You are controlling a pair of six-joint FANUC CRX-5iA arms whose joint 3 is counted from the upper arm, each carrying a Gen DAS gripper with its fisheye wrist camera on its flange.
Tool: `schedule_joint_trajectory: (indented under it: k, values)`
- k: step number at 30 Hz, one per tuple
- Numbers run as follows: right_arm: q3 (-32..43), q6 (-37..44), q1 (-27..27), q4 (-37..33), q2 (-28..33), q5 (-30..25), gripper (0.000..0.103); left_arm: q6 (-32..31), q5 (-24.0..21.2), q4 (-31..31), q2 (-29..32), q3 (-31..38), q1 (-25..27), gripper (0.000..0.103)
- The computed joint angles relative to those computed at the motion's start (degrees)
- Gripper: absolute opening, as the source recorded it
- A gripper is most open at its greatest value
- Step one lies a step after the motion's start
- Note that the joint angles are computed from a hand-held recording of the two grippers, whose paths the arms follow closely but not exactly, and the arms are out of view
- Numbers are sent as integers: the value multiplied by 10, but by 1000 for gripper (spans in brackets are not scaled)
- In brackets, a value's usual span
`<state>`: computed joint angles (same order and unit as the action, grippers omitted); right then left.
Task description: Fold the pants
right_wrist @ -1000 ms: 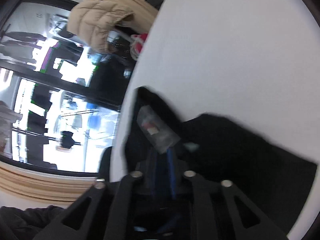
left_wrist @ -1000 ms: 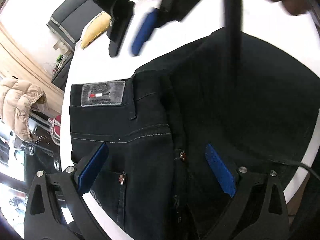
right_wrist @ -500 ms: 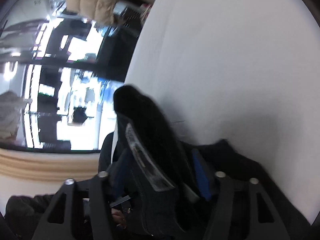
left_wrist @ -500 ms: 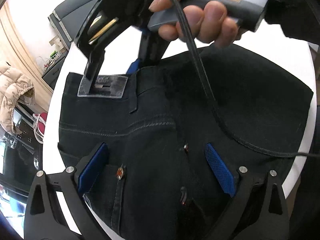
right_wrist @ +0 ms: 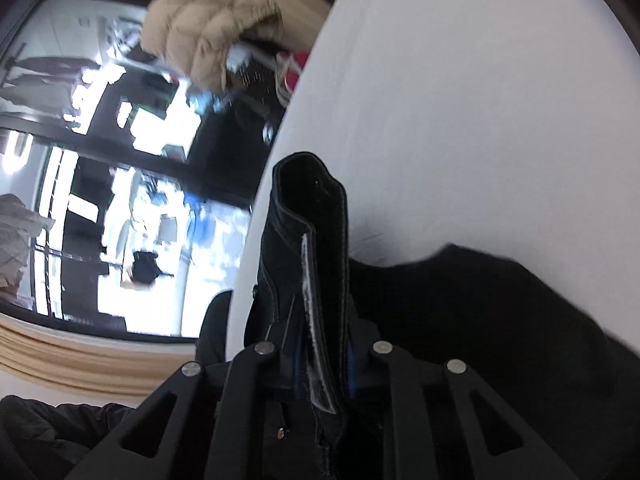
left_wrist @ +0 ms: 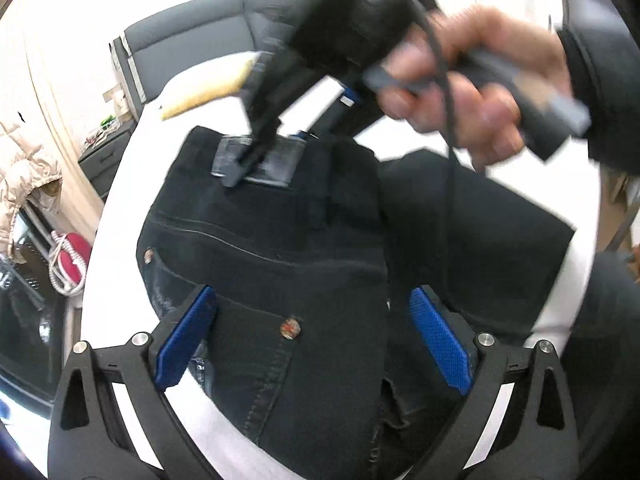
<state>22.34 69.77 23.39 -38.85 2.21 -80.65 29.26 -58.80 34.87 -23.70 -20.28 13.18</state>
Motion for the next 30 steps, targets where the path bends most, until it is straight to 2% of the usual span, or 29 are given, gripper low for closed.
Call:
schedule_joint_trajectory:
  k: [3,5,9,13,18,23,25,29,30]
  values:
    - [-53,-26,-1,9,-59,40,18,-34,-7,74,-7,-10,22,99]
    - [-88,-45,-9,19,-98,62,18,-47,-8,93,-3,-7,25,99]
    - [-148,-111,-14,56,-169,95,18,-35,-29,98,19,22,19,99]
    - [-213,-169,-34,84,-233,92,18,-11,-77,92,57,62,10,99]
    - [-279,-186,-86,60,-272,66,18,51,-112,34,69,95,-41,99]
    - [-303,-170,-112,34,-289,80,17,59,-114,3,94,117,-65,99]
    - [-298,-166,-116,32,-287,76,17,51,-105,6,89,99,-62,99]
    - [-297,-183,-117,48,-292,80,17,66,-74,-6,108,104,-96,99]
    - [-301,-175,-133,43,-298,72,17,71,-75,-7,120,112,-105,99]
